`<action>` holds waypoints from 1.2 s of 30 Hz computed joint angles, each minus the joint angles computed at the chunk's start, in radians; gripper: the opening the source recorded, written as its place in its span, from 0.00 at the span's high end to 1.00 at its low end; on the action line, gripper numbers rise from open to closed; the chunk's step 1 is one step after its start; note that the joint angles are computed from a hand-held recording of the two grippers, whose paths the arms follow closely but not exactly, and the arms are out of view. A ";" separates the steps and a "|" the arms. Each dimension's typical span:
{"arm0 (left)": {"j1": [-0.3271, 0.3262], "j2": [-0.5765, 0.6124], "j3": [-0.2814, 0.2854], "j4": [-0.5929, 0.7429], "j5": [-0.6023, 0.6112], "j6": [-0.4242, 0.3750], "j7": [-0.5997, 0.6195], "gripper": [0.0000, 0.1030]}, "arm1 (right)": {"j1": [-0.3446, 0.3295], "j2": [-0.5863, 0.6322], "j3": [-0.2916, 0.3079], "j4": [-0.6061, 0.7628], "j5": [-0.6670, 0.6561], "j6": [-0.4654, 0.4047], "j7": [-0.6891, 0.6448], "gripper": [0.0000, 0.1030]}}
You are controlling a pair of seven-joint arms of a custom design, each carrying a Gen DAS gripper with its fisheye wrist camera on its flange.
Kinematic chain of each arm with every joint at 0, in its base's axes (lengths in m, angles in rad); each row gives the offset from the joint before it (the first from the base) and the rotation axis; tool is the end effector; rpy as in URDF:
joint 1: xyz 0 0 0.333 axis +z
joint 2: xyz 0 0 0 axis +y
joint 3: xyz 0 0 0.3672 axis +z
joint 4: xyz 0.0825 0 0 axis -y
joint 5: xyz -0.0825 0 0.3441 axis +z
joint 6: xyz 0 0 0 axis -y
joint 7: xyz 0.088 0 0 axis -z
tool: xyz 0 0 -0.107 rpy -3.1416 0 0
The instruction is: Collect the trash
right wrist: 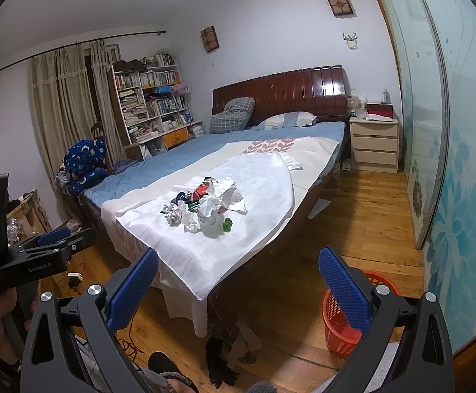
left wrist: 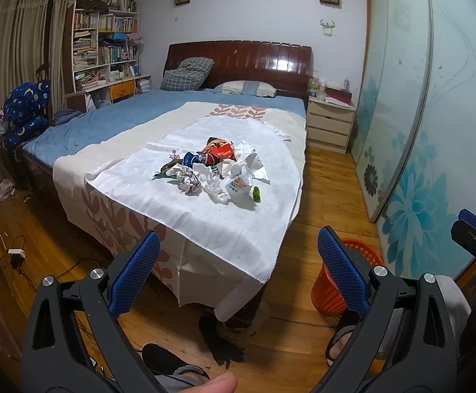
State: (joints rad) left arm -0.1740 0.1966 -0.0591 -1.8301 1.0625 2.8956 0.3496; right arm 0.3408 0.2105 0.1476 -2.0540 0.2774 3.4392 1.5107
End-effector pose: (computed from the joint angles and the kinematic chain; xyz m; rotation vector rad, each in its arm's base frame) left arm 0.5950 -0.1910 0.5712 -1.6662 1.5651 -0.9032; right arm 0.5523 0.2477 0.5550 -1.5753 1.2798 -0.6147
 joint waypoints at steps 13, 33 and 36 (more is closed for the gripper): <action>-0.002 0.001 0.001 0.001 -0.003 -0.001 0.002 0.07 | -0.062 -0.011 0.051 -0.010 -0.056 -0.014 0.054 0.06; -0.006 0.008 0.009 0.005 0.032 0.003 -0.042 0.07 | -0.024 0.002 0.015 0.014 -0.038 -0.035 0.035 0.06; -0.004 0.015 0.016 0.012 0.054 0.009 -0.066 0.07 | -0.007 0.017 0.000 0.038 -0.028 -0.053 0.015 0.06</action>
State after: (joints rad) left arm -0.1779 0.2121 -0.0435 -1.8180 1.1165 2.9042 0.2840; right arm 0.3338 0.2276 0.1472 -2.0163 0.2495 3.3859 1.5258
